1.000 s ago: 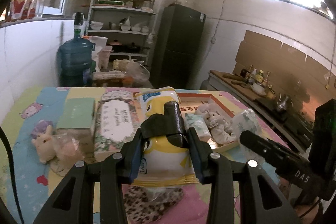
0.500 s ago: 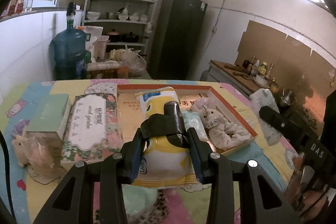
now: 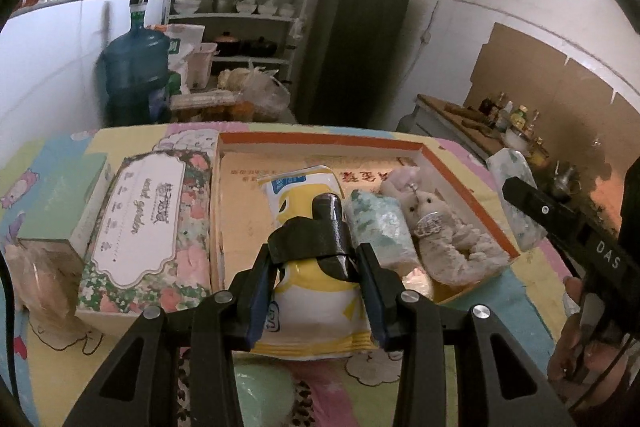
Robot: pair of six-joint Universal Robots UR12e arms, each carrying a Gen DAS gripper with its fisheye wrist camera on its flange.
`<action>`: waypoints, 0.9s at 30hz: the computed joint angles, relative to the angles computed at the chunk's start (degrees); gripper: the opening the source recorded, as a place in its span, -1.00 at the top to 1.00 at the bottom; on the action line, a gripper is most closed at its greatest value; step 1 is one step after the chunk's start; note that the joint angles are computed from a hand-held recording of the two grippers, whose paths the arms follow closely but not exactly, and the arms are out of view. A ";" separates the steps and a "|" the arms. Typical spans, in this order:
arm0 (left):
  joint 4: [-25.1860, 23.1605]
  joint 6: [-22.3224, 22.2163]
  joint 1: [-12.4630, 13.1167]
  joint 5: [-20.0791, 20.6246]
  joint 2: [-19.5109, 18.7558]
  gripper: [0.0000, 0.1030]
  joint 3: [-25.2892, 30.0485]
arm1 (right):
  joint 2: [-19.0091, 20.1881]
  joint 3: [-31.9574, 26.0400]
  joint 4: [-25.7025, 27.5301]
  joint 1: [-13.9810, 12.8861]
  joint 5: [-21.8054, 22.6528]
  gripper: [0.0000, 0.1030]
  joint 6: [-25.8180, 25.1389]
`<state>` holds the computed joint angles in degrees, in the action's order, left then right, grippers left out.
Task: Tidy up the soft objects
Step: 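Carry the snack bag and white pack over the cardboard tray, then lower both items into the tray and open both tools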
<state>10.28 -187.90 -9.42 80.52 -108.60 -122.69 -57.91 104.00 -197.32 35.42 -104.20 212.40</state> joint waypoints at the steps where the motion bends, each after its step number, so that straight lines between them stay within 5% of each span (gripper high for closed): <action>1: -0.39 -0.09 -0.10 0.32 -0.10 0.20 0.13 | 0.19 -0.20 0.33 -0.18 0.28 -0.02 0.03; 27: -3.12 -0.47 -0.93 2.08 -2.19 0.16 2.17 | 1.92 -2.49 8.43 -2.38 4.38 -0.02 2.61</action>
<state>7.16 -188.38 -10.35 82.60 -110.79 -120.52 -55.99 101.51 -188.89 33.04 -99.82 215.01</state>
